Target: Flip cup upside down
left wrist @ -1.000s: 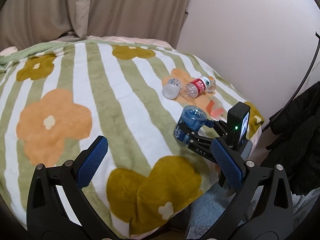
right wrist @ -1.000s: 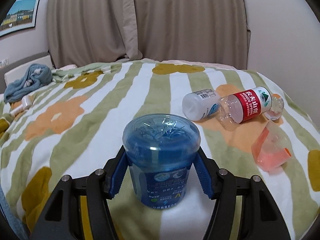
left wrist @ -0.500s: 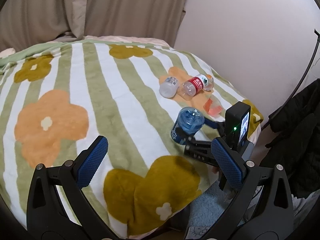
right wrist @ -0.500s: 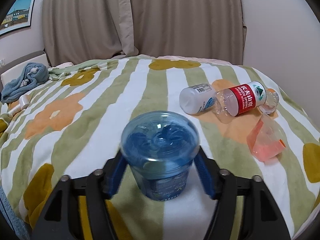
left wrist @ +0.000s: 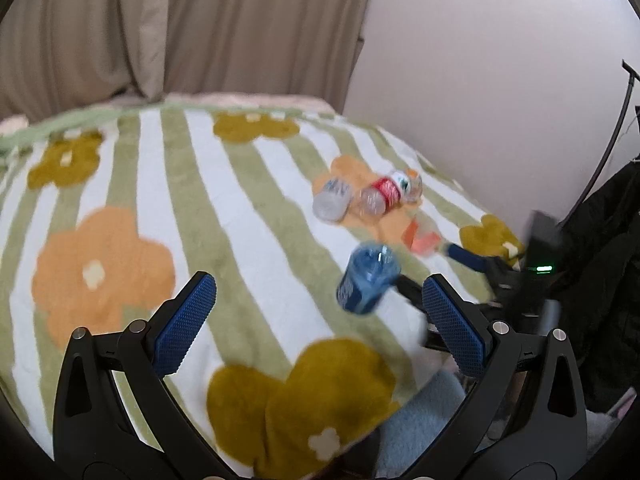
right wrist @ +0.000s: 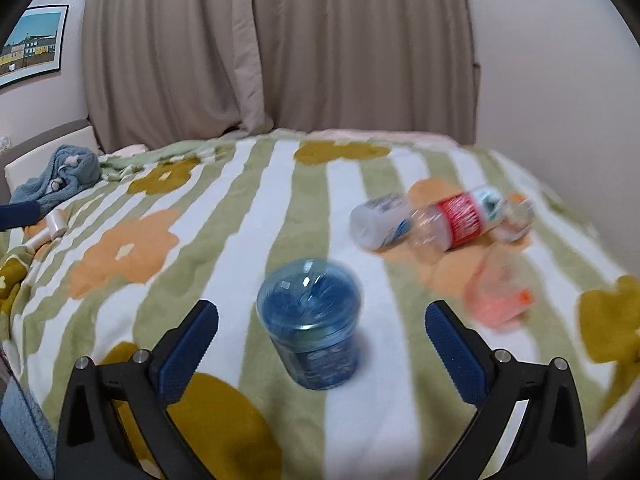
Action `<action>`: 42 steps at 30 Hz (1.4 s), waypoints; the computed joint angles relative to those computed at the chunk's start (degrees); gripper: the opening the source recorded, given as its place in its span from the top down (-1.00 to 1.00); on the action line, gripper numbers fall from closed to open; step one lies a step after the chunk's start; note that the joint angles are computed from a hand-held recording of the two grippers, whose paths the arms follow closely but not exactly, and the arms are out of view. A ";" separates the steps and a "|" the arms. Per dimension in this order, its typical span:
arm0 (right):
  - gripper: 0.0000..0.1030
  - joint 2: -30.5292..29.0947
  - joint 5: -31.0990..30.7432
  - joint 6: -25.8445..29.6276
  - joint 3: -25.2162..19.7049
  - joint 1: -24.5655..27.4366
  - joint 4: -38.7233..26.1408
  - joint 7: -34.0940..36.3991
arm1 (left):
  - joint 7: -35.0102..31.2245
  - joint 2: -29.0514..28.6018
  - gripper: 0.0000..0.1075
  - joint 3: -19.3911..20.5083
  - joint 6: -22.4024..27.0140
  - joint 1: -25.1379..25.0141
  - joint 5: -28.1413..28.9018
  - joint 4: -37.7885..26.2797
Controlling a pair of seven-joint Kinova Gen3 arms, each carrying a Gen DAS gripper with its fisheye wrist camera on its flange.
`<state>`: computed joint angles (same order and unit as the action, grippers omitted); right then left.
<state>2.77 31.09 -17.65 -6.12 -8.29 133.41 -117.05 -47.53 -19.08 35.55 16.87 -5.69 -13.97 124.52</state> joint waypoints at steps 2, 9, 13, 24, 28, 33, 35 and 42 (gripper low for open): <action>-1.00 -5.31 1.86 1.59 -3.08 4.29 0.42 -3.38 | 1.05 -1.20 -0.91 3.85 -0.18 -4.17 -2.03 -1.54; -1.00 -21.54 -11.65 9.65 -15.71 19.97 -1.07 0.66 | -0.41 -8.57 -0.91 11.55 -7.53 -16.48 -1.62 -4.32; -1.00 -26.95 -20.97 12.64 -18.95 25.66 -2.53 7.37 | -3.30 -10.56 -0.91 14.20 -8.82 -20.54 0.13 -6.48; -1.00 -33.13 -37.60 15.16 -26.30 36.23 -1.22 19.26 | -10.73 -12.57 -0.91 15.82 -10.95 -21.76 7.37 -5.56; -1.00 -34.62 -37.15 16.11 -25.58 35.94 -0.93 18.34 | -13.16 -12.69 -0.91 15.78 -11.40 -21.73 10.39 -5.36; -1.00 -34.92 -36.42 16.40 -25.73 36.57 -0.78 17.26 | -15.87 -12.76 -0.91 15.88 -11.58 -21.46 12.88 -5.24; -1.00 -34.83 -36.19 16.32 -25.66 36.57 -0.66 16.94 | -16.67 -12.80 -0.91 15.89 -11.45 -21.30 13.59 -5.27; -1.00 -34.81 -35.64 15.52 -24.90 35.91 -0.16 16.44 | -18.42 -13.52 -0.91 16.38 -10.83 -21.51 15.22 -5.60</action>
<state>-32.03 -4.56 -2.14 -31.02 27.62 133.25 -100.61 -65.95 -32.60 51.93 6.04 -27.20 1.25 118.92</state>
